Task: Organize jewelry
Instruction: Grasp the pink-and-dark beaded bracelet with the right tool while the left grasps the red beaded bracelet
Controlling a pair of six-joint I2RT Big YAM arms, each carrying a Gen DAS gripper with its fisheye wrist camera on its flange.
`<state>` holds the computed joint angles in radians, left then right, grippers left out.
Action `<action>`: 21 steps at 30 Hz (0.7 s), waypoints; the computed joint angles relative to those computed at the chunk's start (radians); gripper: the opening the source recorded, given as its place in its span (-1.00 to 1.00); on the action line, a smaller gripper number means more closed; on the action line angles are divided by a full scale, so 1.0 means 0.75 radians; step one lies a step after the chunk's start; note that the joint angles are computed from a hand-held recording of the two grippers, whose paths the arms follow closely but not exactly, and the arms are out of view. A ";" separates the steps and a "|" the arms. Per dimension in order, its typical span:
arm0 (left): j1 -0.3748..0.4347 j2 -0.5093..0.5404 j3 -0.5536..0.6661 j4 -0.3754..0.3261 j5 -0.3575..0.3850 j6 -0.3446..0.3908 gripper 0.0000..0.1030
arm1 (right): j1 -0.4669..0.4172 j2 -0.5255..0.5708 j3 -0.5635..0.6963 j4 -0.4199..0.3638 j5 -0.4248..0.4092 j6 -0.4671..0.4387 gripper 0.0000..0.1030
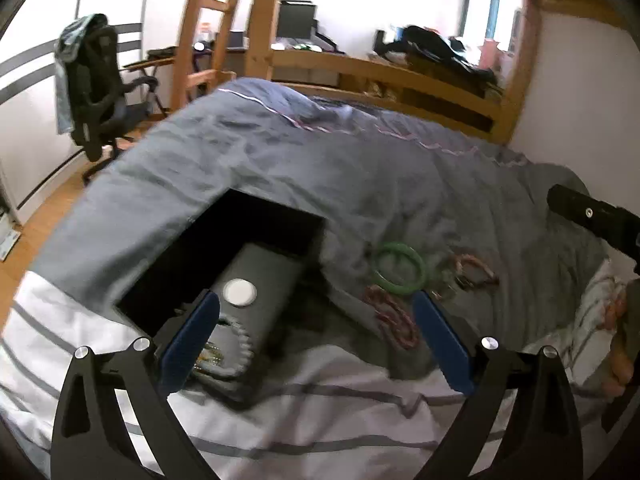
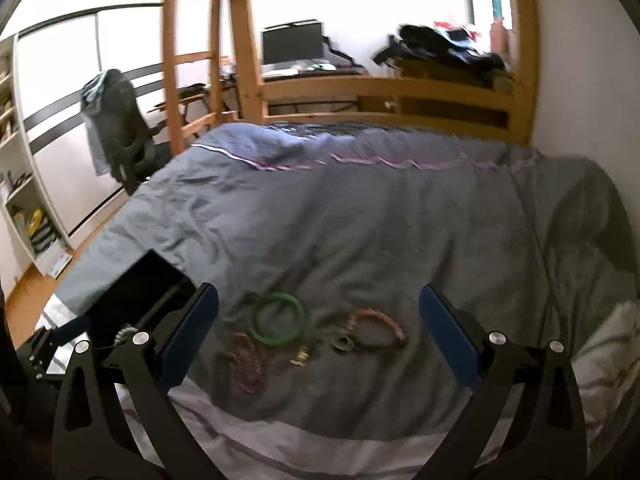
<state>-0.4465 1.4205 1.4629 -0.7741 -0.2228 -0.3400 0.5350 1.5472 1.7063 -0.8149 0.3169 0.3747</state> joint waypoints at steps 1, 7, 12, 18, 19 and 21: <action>-0.012 0.008 -0.003 0.009 0.004 0.010 0.86 | -0.025 -0.012 -0.038 0.013 -0.021 0.019 0.92; -0.083 0.117 0.034 0.002 0.141 0.070 0.34 | -0.110 0.017 -0.153 0.076 -0.187 0.065 0.39; -0.118 0.228 0.102 -0.038 0.115 0.099 0.32 | -0.128 0.124 -0.109 0.062 -0.283 -0.029 0.09; -0.103 0.310 0.157 -0.030 0.129 0.089 0.32 | -0.122 0.241 -0.016 0.004 -0.253 -0.083 0.10; -0.097 0.320 0.158 -0.028 0.142 0.085 0.32 | -0.119 0.267 0.006 -0.012 -0.256 -0.097 0.10; -0.091 0.341 0.165 -0.042 0.163 0.082 0.11 | -0.116 0.305 0.038 -0.041 -0.250 -0.128 0.10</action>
